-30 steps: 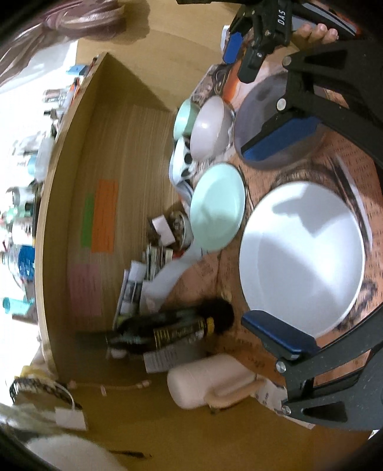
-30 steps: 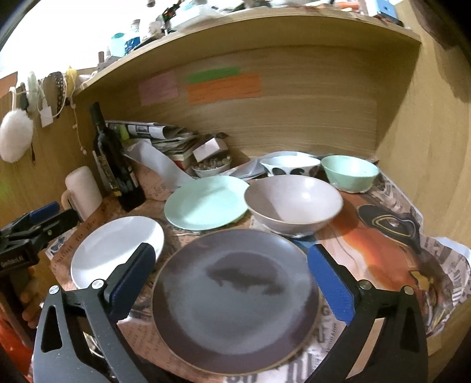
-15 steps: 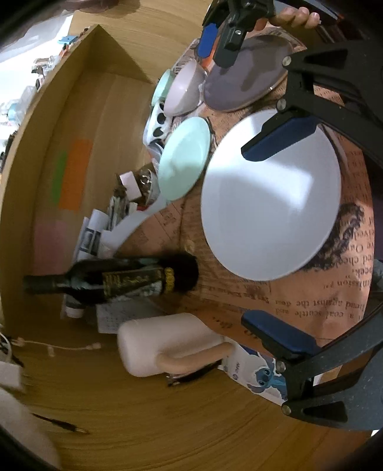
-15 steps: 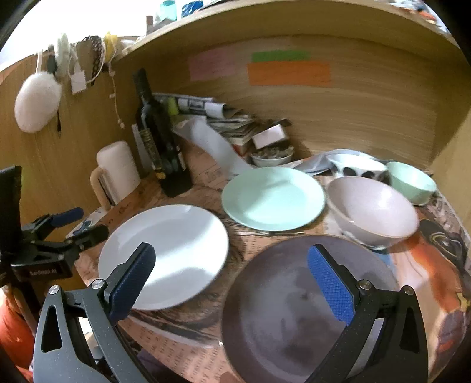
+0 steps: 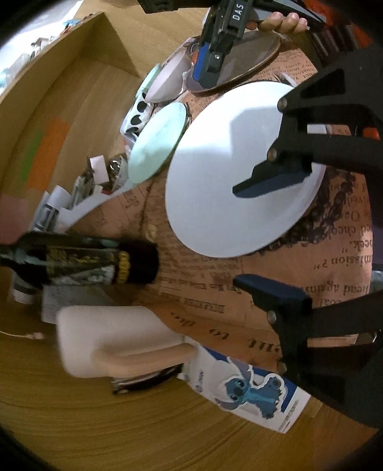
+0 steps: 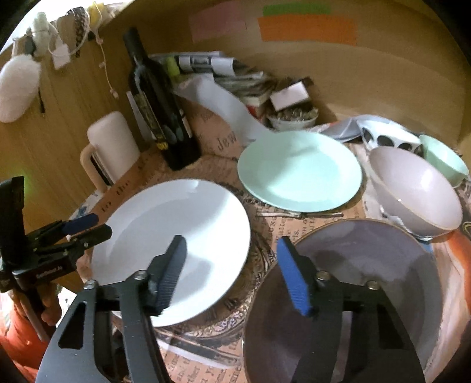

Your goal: Organize plates and bowls

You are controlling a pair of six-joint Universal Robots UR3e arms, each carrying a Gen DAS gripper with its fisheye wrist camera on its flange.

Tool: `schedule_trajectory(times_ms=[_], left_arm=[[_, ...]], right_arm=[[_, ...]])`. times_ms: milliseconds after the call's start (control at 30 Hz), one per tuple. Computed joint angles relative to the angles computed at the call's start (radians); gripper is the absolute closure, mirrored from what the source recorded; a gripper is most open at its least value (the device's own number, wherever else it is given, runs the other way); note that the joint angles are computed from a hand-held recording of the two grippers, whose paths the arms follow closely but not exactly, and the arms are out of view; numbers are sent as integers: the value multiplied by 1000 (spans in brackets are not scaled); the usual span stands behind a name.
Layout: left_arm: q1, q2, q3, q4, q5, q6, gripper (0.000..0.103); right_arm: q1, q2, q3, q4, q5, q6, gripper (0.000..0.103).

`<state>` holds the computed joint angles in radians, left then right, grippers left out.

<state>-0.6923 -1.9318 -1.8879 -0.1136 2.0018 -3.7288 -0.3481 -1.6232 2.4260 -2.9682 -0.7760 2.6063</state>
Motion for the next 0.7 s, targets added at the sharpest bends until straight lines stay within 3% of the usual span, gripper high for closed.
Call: schedule_trajectory(times_ms=[400,700], left_arm=[[69,31,-24,-55,-135,-33,62],[92,46,-21,-62,-204,-30,80]], right_arm=[[123,142,-190,97,-157,60,79],[182,192,-289,181,-232,61,84]])
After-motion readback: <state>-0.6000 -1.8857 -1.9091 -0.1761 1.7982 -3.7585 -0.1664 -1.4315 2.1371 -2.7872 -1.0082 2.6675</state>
